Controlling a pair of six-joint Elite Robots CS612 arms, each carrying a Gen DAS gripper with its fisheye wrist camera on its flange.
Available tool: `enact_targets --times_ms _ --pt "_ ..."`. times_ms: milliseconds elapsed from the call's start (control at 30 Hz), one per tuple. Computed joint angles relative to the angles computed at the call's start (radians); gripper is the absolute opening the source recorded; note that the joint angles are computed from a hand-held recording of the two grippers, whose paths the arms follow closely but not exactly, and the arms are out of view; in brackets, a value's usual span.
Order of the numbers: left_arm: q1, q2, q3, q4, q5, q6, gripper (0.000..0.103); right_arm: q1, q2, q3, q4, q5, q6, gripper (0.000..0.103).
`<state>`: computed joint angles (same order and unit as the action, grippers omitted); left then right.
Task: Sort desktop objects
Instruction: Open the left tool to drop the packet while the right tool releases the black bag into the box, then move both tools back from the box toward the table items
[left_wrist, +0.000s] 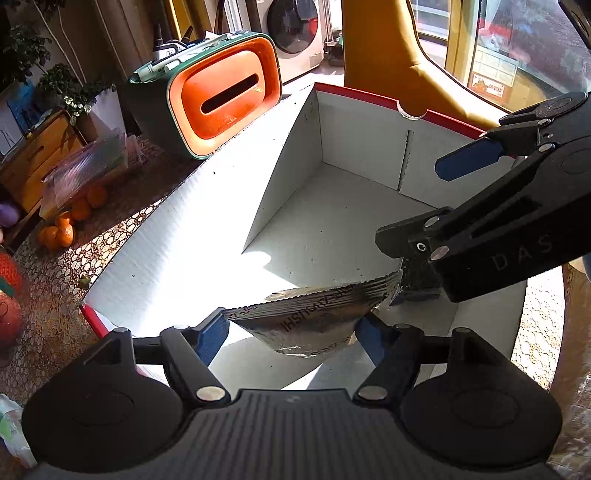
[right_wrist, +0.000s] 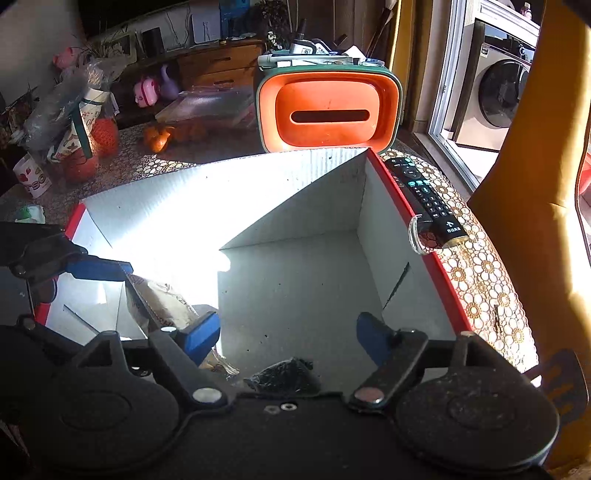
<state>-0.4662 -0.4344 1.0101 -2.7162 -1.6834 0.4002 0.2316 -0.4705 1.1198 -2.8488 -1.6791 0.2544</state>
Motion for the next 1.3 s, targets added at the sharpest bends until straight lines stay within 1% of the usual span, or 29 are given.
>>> enact_targets --times_ms 133,200,333,600,933,1000,1067,1300 --pt "0.001 -0.011 0.022 -0.036 0.004 -0.006 0.079 -0.002 -0.018 0.034 -0.053 0.013 0.025 0.088" --pt "0.004 -0.017 0.034 -0.054 -0.011 -0.015 0.080 -0.002 -0.027 0.051 -0.078 0.018 0.029 0.093" --pt "0.009 -0.034 0.066 -0.097 -0.026 -0.028 0.082 0.001 -0.040 0.074 -0.105 0.013 0.039 0.094" --pt "0.025 -0.074 0.137 -0.181 -0.070 -0.083 0.082 0.013 -0.066 0.118 -0.158 0.009 0.051 0.094" --pt "0.045 -0.135 0.248 -0.290 -0.094 -0.151 0.082 0.041 -0.102 0.169 -0.230 0.004 0.047 0.097" --pt "0.049 -0.149 0.274 -0.324 -0.099 -0.159 0.082 0.048 -0.109 0.180 -0.248 0.004 0.043 0.098" --pt "0.052 -0.161 0.298 -0.358 -0.102 -0.161 0.082 0.055 -0.114 0.189 -0.267 0.005 0.033 0.102" --pt "0.072 -0.200 0.382 -0.471 -0.104 -0.182 0.082 0.085 -0.126 0.215 -0.340 0.020 0.037 0.102"
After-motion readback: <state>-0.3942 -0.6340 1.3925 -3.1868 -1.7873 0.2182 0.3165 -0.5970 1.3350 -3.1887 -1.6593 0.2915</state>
